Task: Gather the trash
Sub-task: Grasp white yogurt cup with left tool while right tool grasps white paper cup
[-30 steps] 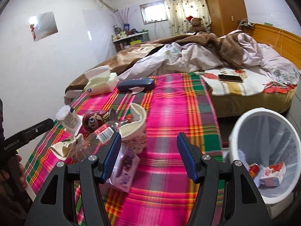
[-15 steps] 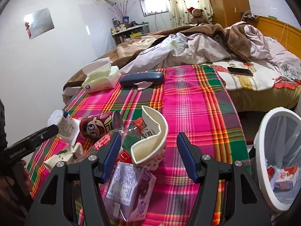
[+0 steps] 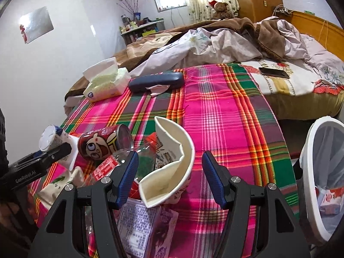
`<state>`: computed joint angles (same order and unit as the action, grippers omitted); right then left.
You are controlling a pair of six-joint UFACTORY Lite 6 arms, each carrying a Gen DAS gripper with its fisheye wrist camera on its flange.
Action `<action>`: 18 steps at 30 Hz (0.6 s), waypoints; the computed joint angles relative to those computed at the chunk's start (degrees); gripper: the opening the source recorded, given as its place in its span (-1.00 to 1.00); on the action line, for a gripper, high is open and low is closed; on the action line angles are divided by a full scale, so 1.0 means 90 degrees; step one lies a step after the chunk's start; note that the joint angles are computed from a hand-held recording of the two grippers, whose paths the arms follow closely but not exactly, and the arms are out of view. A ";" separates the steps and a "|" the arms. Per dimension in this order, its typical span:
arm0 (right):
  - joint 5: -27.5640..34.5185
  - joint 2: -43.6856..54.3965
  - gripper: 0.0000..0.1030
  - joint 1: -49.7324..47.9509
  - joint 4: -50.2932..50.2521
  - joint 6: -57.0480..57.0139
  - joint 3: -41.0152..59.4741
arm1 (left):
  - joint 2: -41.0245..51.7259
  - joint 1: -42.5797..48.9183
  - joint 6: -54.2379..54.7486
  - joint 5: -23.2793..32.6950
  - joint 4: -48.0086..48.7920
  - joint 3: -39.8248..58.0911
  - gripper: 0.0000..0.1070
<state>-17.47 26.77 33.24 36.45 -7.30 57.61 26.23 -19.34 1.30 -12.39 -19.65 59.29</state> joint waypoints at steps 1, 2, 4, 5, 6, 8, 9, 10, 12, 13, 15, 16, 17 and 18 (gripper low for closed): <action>-0.0003 0.0013 0.18 0.0010 0.0077 -0.0066 0.0011 | 0.0028 0.0030 -0.0390 0.0068 0.0366 0.0047 0.06; -0.0019 0.0012 0.15 0.0004 0.0095 -0.0062 0.0000 | 0.0025 0.0052 -0.0692 0.0061 0.0671 0.0038 0.03; -0.0018 -0.0009 -0.04 -0.0036 0.0018 0.0089 -0.0037 | 0.0039 0.0062 -0.0808 0.0037 0.0767 0.0044 -0.08; 0.0000 0.0001 -0.06 -0.0047 0.0038 0.0062 -0.0023 | 0.0040 0.0055 -0.0751 0.0035 0.0721 0.0043 -0.08; -0.0002 -0.0003 -0.13 -0.0057 0.0043 0.0044 -0.0030 | 0.0028 0.0044 -0.0676 0.0015 0.0630 0.0026 -0.08; -0.0032 -0.0014 -0.31 -0.0052 0.0081 0.0016 -0.0061 | -0.0013 0.0052 -0.0903 0.0016 0.0830 0.0004 -0.09; -0.0066 -0.0033 -0.31 -0.0038 0.0054 0.0062 -0.0098 | -0.0020 0.0032 -0.0822 -0.0006 0.0732 -0.0001 -0.09; -0.0082 -0.0038 -0.33 -0.0052 -0.0073 0.0195 -0.0120 | -0.0017 0.0015 -0.0715 -0.0037 0.0599 0.0003 -0.09; -0.0073 -0.0064 -0.35 -0.0112 -0.0451 0.0532 -0.0165 | -0.0008 0.0013 -0.0682 -0.0002 0.0542 0.0019 -0.09; -0.0106 -0.0082 -0.37 -0.0113 -0.0508 0.0588 -0.0198 | -0.0038 0.0004 -0.0659 -0.0029 0.0500 -0.0020 -0.09; -0.0203 -0.0128 -0.40 -0.0080 -0.0244 0.0314 -0.0251 | -0.0092 -0.0040 -0.0489 -0.0056 0.0314 -0.0081 -0.09; -0.0211 -0.0143 -0.41 -0.0089 -0.0292 0.0347 -0.0264 | -0.0112 -0.0052 -0.0456 -0.0075 0.0259 -0.0109 -0.09; -0.0247 -0.0172 -0.41 -0.0084 -0.0307 0.0370 -0.0298 | -0.0123 -0.0053 -0.0512 -0.0083 0.0313 -0.0126 -0.09; -0.0290 -0.0199 -0.41 -0.0076 -0.0289 0.0353 -0.0329 | -0.0155 -0.0056 -0.0531 -0.0090 0.0316 -0.0162 -0.09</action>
<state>-20.08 24.98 32.55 33.85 -4.13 54.65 24.84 -19.85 -3.48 -13.20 -16.81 57.83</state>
